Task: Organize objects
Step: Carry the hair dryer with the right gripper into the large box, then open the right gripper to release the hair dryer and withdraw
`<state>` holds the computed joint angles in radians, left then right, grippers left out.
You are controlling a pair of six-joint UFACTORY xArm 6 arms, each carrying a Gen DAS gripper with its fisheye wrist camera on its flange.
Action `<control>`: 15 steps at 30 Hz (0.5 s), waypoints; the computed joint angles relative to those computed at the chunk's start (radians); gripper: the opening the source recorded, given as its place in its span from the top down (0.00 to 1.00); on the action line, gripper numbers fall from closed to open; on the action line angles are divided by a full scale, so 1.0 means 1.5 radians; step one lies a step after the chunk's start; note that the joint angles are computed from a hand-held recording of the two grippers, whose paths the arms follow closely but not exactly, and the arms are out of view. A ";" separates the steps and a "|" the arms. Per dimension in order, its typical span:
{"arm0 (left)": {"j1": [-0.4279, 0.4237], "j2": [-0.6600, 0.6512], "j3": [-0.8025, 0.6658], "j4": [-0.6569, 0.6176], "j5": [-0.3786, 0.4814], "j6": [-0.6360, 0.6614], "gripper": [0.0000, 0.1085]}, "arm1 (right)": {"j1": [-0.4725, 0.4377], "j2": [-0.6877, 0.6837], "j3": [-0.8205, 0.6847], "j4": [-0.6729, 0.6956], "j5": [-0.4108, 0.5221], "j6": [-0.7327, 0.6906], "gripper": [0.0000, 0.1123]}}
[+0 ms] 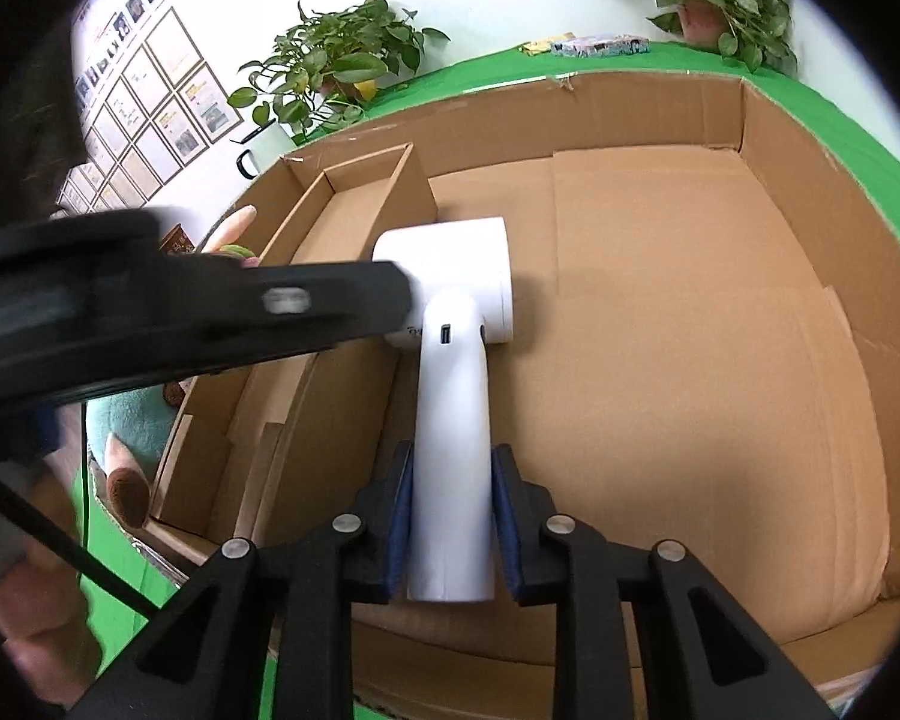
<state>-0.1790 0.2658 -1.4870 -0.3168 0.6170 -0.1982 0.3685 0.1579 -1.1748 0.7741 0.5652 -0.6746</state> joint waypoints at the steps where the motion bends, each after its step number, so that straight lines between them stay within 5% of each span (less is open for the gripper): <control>1: 0.000 -0.012 0.013 0.020 -0.001 -0.014 0.67 | 0.001 0.003 -0.003 -0.006 0.000 0.009 0.79; 15: 0.009 -0.137 0.180 0.100 0.002 -0.060 0.66 | 0.002 0.043 -0.054 -0.070 0.067 0.092 0.76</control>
<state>-0.1661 0.0600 -1.2175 -0.1674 0.6194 -0.2881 0.3716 0.2229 -1.2561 0.6694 0.6656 -0.5368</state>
